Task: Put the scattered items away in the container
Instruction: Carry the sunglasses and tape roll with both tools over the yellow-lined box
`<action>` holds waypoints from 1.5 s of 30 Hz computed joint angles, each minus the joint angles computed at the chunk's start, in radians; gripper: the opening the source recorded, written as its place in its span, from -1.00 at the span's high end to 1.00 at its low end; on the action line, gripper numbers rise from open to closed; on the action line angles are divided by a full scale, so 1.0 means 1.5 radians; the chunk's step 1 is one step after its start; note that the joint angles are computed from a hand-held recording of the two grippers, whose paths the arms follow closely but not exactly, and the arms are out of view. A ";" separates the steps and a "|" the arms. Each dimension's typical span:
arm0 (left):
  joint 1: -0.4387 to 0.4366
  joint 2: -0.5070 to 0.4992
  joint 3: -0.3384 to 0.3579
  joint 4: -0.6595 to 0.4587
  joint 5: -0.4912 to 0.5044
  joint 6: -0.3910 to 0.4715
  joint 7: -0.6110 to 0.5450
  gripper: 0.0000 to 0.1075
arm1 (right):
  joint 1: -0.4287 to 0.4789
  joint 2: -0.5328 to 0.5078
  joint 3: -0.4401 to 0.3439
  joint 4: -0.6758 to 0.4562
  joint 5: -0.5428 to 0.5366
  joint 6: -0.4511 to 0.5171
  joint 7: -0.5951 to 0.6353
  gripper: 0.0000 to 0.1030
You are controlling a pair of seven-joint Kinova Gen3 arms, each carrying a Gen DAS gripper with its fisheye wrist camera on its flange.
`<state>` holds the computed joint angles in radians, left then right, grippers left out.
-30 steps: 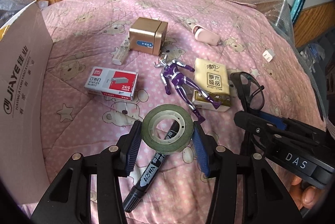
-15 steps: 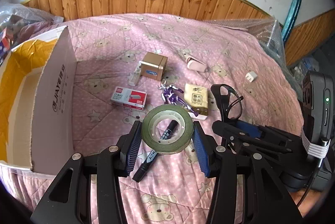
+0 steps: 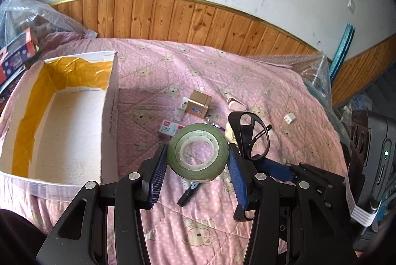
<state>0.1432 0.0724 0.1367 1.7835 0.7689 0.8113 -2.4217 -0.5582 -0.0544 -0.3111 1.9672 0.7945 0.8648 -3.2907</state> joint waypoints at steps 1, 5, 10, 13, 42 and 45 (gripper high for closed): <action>-0.006 -0.002 -0.004 0.000 0.006 0.003 -0.005 0.07 | -0.003 0.005 -0.002 -0.011 0.002 0.005 0.009 0.25; -0.028 -0.003 -0.020 -0.008 0.025 0.015 -0.015 0.07 | -0.016 0.023 0.001 -0.053 0.003 0.018 0.045 0.25; -0.059 0.009 -0.033 -0.027 0.037 0.034 -0.014 0.07 | -0.026 0.043 0.017 -0.099 -0.007 0.016 0.100 0.25; -0.079 0.019 -0.039 -0.041 0.042 0.043 -0.012 0.07 | -0.026 0.058 0.031 -0.126 -0.024 -0.001 0.140 0.26; -0.141 0.252 -0.010 -0.368 -0.148 0.141 0.260 0.07 | 0.013 0.279 0.152 -0.455 -0.327 -0.050 0.599 0.26; -0.133 0.295 -0.007 -0.429 -0.182 0.180 0.317 0.07 | 0.022 0.310 0.157 -0.497 -0.359 -0.034 0.644 0.26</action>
<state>-0.0568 0.5156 0.1265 1.1398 0.4960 1.0818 -1.9469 -0.5255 0.4109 -0.0762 1.2215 0.2561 0.8140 -2.3240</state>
